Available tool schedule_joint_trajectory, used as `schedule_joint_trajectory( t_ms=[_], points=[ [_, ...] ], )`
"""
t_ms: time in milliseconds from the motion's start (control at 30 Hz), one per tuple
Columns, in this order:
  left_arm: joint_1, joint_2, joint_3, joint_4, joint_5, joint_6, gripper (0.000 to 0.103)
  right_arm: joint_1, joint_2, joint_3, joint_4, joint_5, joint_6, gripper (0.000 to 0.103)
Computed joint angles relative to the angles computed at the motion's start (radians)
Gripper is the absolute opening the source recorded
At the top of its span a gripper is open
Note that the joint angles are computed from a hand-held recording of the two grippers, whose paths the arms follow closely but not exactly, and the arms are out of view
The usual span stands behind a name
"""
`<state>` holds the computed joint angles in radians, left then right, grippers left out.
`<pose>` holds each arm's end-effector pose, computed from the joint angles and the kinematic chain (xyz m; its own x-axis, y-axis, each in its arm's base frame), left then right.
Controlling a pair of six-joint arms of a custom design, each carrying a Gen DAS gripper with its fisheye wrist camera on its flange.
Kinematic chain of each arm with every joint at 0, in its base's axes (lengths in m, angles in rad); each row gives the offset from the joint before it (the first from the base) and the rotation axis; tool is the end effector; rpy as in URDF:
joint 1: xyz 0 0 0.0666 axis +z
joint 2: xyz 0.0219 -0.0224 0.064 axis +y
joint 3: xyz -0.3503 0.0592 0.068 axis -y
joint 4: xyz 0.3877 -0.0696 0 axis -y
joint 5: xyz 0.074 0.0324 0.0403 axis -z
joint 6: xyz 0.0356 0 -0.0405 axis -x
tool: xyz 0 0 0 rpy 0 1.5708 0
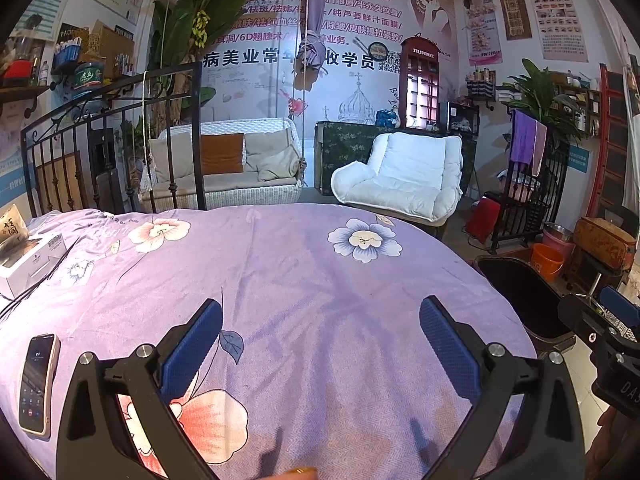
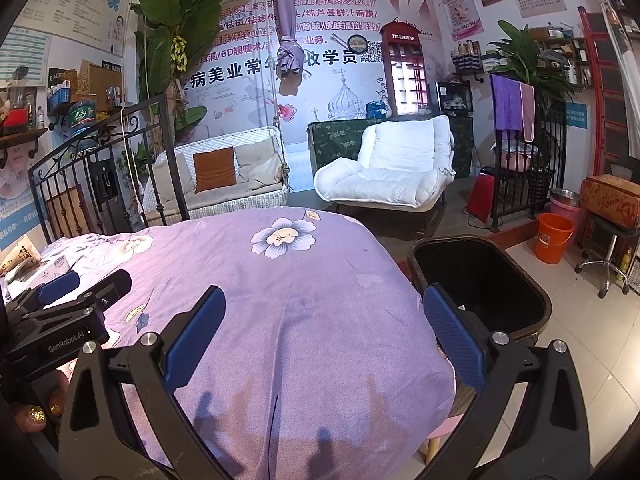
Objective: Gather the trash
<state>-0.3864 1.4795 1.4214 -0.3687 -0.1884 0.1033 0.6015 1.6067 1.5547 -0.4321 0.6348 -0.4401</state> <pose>0.5061 -0.1991 0.4178 -0.4033 0.0547 -0.9134 0.1716 0.9850 -0.0168 0.4907 0.3107 0.4101 -0.3569 0.1711 -0.9183 0.1428 0.9815 0.1274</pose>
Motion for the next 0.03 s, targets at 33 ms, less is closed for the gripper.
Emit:
schedule_joint_trajectory(
  t_ms=[33],
  points=[
    [-0.001,0.000,0.002,-0.003,-0.001,0.001,0.098,0.002,0.001,0.001,-0.001,0.002,-0.001,0.098]
  ],
)
